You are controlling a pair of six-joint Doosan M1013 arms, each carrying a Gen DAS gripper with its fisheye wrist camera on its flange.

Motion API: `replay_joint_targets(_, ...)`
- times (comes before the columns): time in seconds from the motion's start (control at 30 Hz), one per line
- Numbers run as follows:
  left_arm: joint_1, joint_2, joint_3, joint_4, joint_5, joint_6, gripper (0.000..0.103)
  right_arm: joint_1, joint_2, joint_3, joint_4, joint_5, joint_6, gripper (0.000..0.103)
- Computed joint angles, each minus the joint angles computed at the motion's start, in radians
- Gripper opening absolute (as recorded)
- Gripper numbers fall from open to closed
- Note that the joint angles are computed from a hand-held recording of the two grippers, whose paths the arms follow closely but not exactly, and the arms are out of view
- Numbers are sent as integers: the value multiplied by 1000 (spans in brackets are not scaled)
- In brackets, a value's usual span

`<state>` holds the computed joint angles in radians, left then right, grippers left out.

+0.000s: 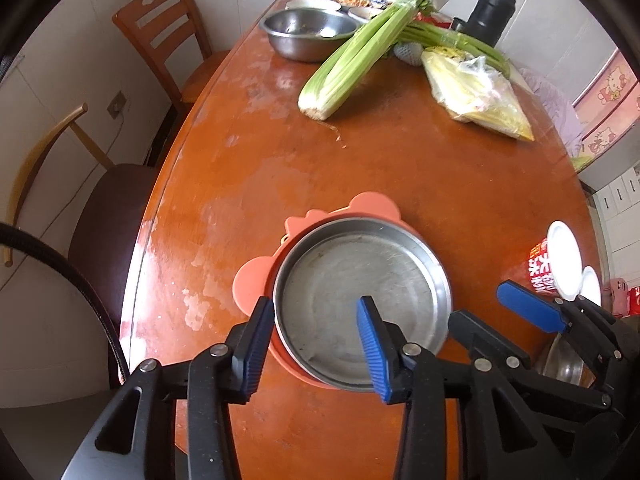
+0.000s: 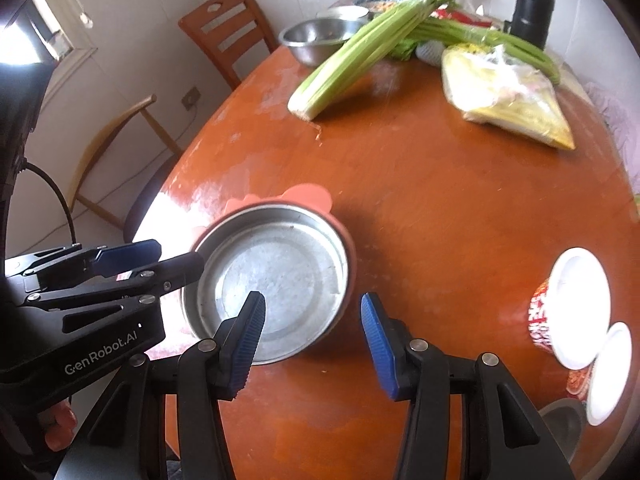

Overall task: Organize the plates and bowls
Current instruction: 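Open the left tool and release the silver pan's rim, then reach the left tool to the rim of the deep stainless steel bowl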

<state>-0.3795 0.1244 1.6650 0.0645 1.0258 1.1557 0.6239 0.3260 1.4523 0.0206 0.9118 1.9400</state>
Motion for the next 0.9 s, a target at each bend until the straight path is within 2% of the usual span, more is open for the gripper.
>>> replay_joint_targets(0.1,-8,-11,-5,4,-12,-4,45,-1,-22,13,-29,-15,28,59)
replay_joint_targets(0.3,-29,-32,-16,13,-35,-1,55,-3,-66,40,-84,-40,95,60)
replay_joint_targets(0.53,-61,-48,-27,31,-37,4,56,0,-118,73,-152,-62,178,60)
replay_joint_targets(0.9,-138,-56,-49,43,-46,35,57,3,-214,146,-269,-72,324,61)
